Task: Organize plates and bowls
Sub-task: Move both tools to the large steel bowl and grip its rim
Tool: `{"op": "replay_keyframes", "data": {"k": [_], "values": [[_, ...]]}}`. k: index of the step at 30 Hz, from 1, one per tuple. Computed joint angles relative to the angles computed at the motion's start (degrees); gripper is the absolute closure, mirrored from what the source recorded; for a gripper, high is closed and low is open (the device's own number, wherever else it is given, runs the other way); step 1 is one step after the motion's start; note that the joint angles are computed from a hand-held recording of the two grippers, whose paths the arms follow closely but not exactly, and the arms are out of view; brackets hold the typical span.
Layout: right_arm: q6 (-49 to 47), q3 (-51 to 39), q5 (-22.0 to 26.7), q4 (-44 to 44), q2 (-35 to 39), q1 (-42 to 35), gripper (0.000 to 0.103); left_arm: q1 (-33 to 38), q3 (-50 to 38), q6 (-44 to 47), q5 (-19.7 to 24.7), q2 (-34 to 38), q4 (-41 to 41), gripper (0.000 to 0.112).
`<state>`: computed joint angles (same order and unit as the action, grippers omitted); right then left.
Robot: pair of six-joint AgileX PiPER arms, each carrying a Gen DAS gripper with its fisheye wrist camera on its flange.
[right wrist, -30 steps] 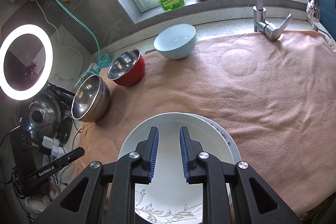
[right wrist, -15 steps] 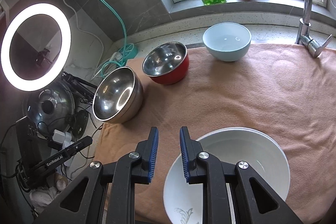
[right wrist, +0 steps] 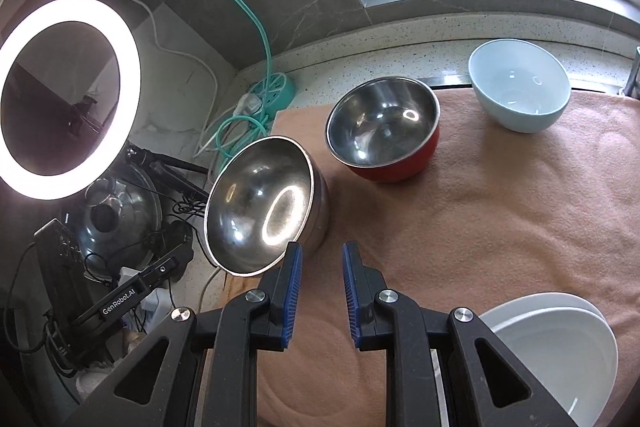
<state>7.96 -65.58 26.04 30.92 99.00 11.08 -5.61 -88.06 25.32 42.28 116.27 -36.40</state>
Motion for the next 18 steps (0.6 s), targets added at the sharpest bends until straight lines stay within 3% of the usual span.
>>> {"op": "replay_keyframes", "data": {"k": [14, 18], "values": [[6.50, -12.61, 2.69, -5.40, 11.37, 0.83, 0.084, -0.19, -10.24, -3.68, 2.93, 7.32, 2.76, 0.102], [5.47, -14.21, 3.28, -3.79, 13.21, 0.23, 0.084, -0.38, -11.84, -4.29, 3.52, 8.62, 3.06, 0.092]]}}
